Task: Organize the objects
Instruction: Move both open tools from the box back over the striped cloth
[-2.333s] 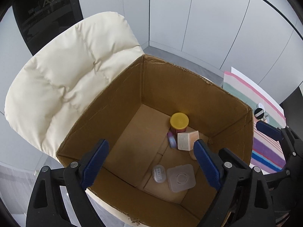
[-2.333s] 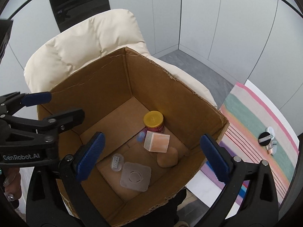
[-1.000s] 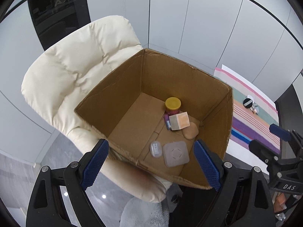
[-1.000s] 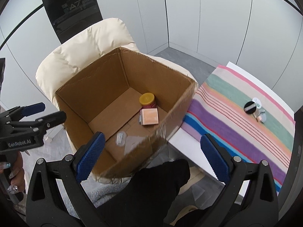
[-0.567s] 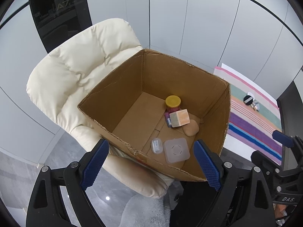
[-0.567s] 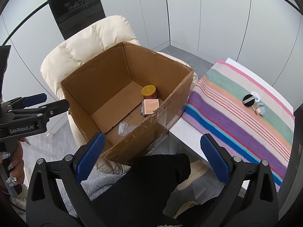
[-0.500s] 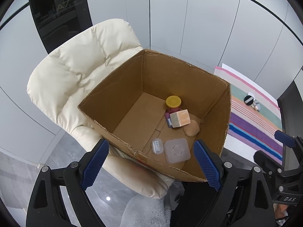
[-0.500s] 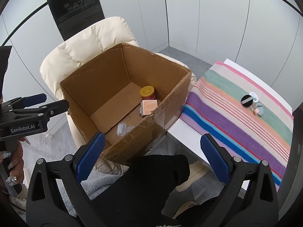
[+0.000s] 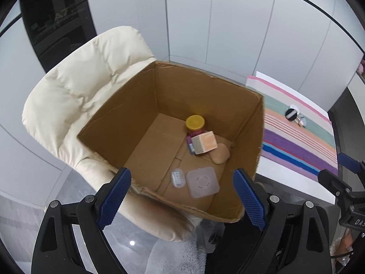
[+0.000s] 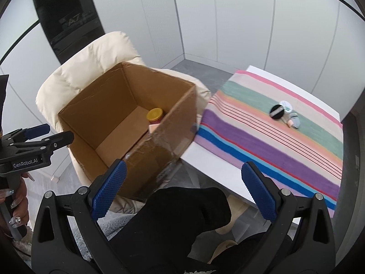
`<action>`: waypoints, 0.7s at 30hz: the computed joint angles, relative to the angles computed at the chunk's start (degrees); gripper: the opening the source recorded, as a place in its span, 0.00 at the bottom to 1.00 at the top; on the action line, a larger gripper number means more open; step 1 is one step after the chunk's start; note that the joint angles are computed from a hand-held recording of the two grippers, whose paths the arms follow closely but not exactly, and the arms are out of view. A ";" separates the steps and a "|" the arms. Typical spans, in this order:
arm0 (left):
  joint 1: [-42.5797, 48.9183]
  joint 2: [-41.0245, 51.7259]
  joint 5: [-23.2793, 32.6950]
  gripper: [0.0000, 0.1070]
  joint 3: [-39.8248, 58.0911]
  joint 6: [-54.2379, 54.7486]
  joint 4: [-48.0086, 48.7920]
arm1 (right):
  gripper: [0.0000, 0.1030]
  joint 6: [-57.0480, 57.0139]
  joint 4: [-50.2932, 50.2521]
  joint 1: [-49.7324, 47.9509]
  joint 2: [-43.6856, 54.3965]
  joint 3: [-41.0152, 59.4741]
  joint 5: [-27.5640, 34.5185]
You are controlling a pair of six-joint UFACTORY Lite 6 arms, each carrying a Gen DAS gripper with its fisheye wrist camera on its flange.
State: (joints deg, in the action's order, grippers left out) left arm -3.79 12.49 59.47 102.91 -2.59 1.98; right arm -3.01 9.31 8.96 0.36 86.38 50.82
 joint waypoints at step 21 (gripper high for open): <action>-19.75 14.79 4.95 0.86 19.46 -5.83 3.94 | 0.99 -13.83 8.05 -27.72 -6.75 -5.19 4.72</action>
State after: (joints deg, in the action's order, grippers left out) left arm -23.54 27.28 64.42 122.37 -8.42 5.92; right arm -16.84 17.35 -18.75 -6.39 81.18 55.54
